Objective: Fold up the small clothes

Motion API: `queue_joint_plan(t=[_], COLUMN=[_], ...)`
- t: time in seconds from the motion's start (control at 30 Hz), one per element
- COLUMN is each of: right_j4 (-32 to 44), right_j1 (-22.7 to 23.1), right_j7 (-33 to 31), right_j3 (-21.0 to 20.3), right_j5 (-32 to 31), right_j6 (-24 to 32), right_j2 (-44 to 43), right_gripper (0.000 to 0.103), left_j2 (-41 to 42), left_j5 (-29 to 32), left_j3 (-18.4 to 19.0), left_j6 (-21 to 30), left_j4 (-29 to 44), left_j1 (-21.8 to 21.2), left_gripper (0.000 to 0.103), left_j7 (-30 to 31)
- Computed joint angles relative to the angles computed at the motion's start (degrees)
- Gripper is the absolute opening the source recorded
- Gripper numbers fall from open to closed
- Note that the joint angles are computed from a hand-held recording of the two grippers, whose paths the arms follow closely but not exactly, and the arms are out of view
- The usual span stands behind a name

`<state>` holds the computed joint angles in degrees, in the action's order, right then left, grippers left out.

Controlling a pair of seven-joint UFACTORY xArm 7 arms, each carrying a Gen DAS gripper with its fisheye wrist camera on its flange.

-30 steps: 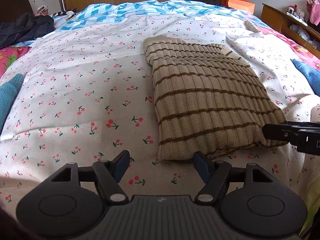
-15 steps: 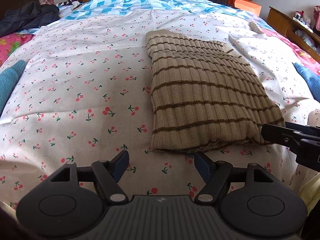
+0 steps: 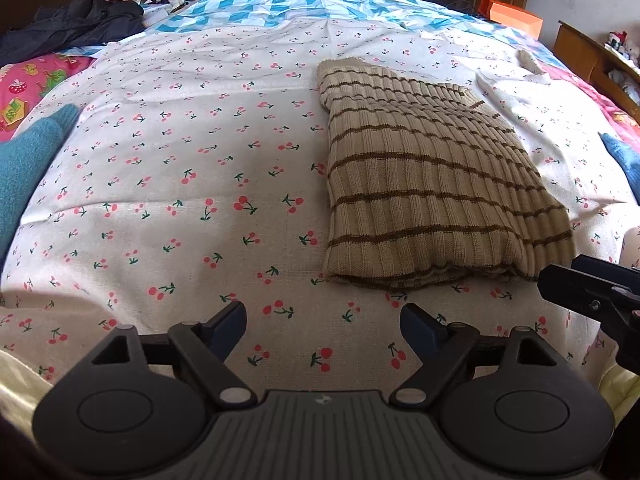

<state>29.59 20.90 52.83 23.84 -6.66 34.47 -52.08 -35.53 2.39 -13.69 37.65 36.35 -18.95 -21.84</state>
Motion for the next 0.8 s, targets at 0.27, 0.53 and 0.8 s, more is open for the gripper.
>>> queue_joint_plan(t=[0.27,0.53,0.8], right_j4=[1.2,-0.4,-1.7], right_j1=[0.7,-1.4,-1.9], right_j7=[0.2,6.6,7.9], right_j3=[0.0,-1.0,-1.0], right_j5=[0.8,2.3,0.3], right_j6=[3.4,8.3,6.5], right_j2=[1.3,-0.3,-2.1], right_gripper=[0.047,0.047,0.047], left_j2=[-1.6,-2.4,-2.3], left_j5=[-1.2,-2.5,-3.8], left_j3=[0.5,0.8,1.4], left_j6=[-0.1,-0.3,-0.4], left_j4=[-0.9,-1.5,-1.9], left_j1=[-0.9,-1.9,-1.9], left_gripper=[0.089,0.089,0.089], left_j7=[0.1,0.8,1.0])
